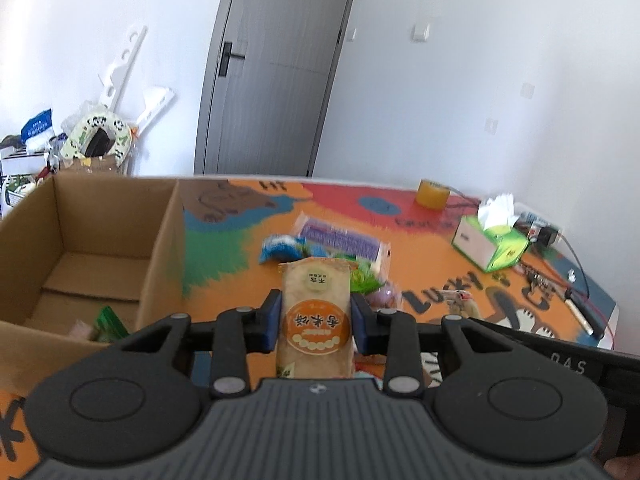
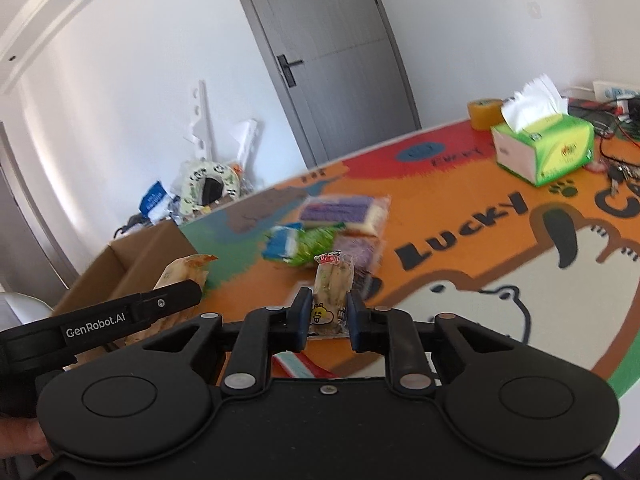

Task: Organize snacks
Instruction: 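Carry both snacks over the cardboard box and open both tools to release them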

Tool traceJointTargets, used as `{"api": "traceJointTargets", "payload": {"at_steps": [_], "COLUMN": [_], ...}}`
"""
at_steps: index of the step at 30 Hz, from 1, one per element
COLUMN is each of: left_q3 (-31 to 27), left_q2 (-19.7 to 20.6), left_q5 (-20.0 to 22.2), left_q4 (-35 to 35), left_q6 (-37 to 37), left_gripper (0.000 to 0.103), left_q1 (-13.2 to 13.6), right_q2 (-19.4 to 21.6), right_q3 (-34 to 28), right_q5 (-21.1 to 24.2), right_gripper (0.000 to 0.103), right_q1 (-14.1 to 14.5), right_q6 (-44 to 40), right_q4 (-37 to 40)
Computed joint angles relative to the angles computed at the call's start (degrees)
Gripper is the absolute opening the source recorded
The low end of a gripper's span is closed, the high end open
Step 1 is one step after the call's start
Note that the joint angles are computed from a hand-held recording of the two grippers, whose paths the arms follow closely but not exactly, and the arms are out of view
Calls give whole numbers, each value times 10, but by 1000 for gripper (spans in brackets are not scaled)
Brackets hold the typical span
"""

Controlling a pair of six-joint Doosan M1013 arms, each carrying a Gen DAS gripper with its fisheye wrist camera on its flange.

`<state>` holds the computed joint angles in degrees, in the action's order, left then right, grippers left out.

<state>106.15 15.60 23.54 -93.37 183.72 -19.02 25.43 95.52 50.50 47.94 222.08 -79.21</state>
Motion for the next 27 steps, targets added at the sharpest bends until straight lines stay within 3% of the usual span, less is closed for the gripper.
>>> {"api": "traceJointTargets", "payload": {"at_steps": [12, 27], "left_q3": [16, 5], "left_q2": [-27, -24], "left_q5": [8, -21], "left_q4": [-99, -137], "left_q6": [86, 99], "left_gripper": [34, 34], "left_q1": [25, 58], "right_q2": [7, 37], "right_q3": [-31, -88], "right_q5": [-4, -60], "right_gripper": [20, 20], "right_q1": [8, 0], "right_q6": [-10, -52], "right_q4": [-42, -62]}}
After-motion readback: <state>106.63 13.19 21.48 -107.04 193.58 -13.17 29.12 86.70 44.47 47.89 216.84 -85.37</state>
